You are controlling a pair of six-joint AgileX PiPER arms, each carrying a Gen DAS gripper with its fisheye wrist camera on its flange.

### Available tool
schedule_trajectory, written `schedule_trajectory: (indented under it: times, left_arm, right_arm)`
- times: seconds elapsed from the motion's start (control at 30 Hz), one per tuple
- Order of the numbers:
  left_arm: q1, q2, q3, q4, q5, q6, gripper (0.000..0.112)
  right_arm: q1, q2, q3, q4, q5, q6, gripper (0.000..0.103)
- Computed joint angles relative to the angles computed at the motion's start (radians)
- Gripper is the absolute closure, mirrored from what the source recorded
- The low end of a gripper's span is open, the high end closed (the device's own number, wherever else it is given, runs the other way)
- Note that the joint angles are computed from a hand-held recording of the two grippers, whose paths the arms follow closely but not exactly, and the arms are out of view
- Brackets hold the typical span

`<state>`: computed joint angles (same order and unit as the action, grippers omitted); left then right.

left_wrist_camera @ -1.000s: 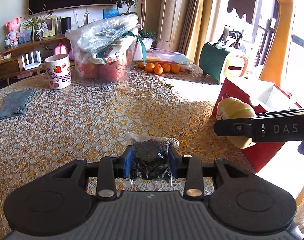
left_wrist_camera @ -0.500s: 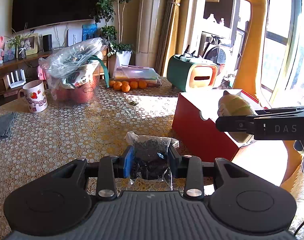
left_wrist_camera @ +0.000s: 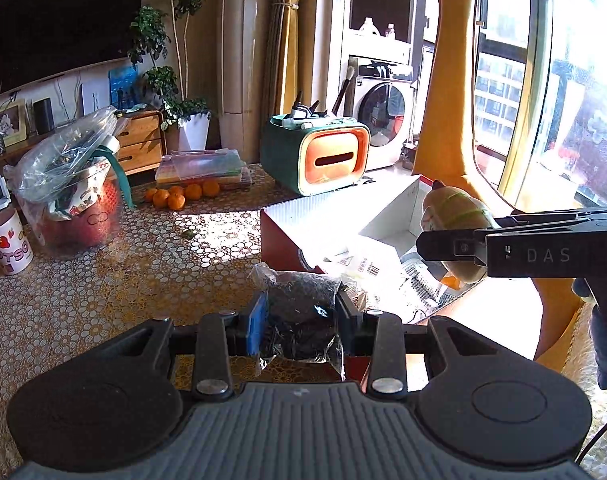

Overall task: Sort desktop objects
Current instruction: 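Carry the black bag in left tool to the box while right tool carries the toy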

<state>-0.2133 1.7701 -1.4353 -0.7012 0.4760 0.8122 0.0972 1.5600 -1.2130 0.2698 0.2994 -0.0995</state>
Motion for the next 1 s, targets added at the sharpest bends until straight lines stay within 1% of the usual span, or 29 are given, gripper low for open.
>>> schedule_trajectory:
  times: [0.17,0.23,0.37,0.63,0.8,1.0]
  left_arm:
    - [-0.075,0.070,-0.101,0.110,0.004,-0.109,0.077]
    - [-0.098,0.108,-0.159,0.147,0.027,-0.156,0.077]
    - [-0.145,0.165,-0.230,0.208,0.029,-0.203,0.077]
    - [-0.211,0.300,-0.418,0.347,0.107,-0.335,0.077]
    - [-0.228,0.374,-0.512,0.416,0.153,-0.380,0.077]
    - [-0.235,0.439,-0.604,0.452,0.220,-0.408,0.077]
  right_arm:
    - [-0.082,0.008,0.004,0.111,0.003,-0.127,0.053]
    - [-0.115,0.018,-0.001,0.151,0.004,-0.175,0.053]
    - [-0.173,0.055,-0.029,0.192,0.013,-0.227,0.053]
    - [-0.233,0.171,-0.104,0.135,0.031,-0.187,0.053]
    - [-0.234,0.225,-0.132,0.114,0.040,-0.174,0.053]
    - [-0.222,0.275,-0.160,0.084,0.059,-0.162,0.053]
